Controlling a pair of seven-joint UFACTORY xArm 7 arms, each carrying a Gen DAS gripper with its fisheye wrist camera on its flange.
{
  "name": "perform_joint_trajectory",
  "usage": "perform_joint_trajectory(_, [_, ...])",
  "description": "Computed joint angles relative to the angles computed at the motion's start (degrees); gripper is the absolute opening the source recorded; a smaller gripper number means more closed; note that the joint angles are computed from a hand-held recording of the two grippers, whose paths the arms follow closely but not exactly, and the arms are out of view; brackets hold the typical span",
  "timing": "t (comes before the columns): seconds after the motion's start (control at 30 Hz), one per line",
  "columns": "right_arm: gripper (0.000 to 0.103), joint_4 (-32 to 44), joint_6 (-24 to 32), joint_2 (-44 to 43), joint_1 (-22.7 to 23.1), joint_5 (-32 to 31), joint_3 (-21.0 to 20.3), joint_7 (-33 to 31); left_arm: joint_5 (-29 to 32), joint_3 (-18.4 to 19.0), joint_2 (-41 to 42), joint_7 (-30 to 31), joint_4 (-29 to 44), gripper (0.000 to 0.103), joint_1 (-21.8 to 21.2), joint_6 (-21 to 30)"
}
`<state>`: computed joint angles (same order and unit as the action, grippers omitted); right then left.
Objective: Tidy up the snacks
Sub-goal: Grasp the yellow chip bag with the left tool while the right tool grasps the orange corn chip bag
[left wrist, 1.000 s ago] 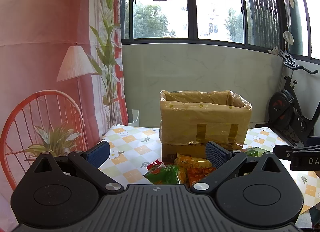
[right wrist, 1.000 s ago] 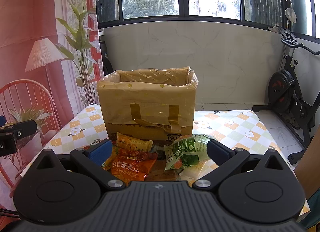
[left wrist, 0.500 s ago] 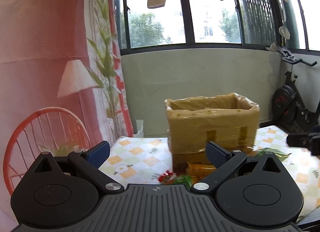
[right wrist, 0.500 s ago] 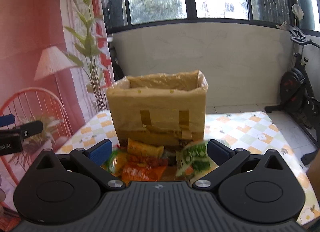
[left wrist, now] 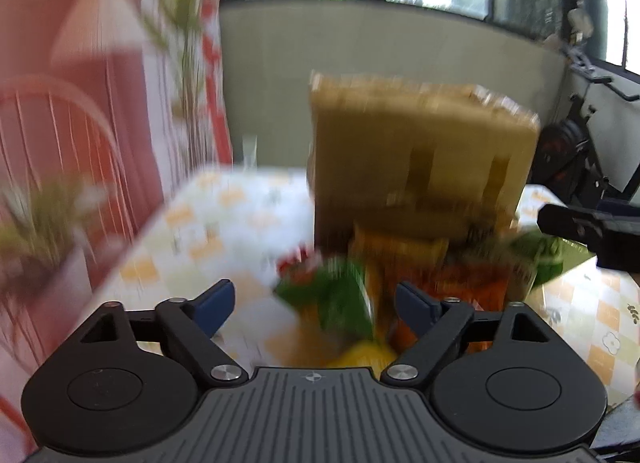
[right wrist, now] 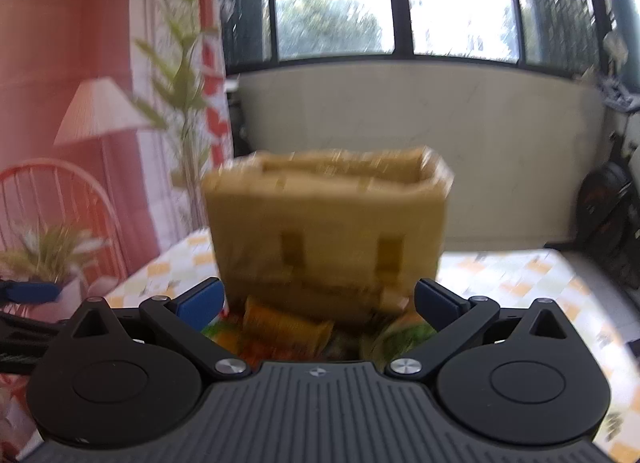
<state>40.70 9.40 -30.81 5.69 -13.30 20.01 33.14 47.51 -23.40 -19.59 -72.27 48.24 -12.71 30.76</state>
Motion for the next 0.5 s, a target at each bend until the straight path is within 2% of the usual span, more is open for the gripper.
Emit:
perform_joint_trajectory(0.07, [0.103, -1.2, 0.2, 0.1, 0.4, 0.1, 0.1, 0.1, -5.2, 2.3, 1.1, 2.3, -0.9, 0.085, -1.4, -0.7])
perform_joint_trajectory(0.23, [0.103, -3.5, 1.1, 0.5, 4.7, 3.7, -3.7, -0.8, -13.6, 5.0, 0.7, 5.4, -3.3, 0.083, -2.5, -2.4])
perform_joint_trajectory(0.5, [0.103, -3.4, 2.2, 1.0, 6.2, 6.2, -5.6, -2.0, -26.7, 7.9, 2.6, 9.8, -4.8, 0.083, -3.5, -6.6])
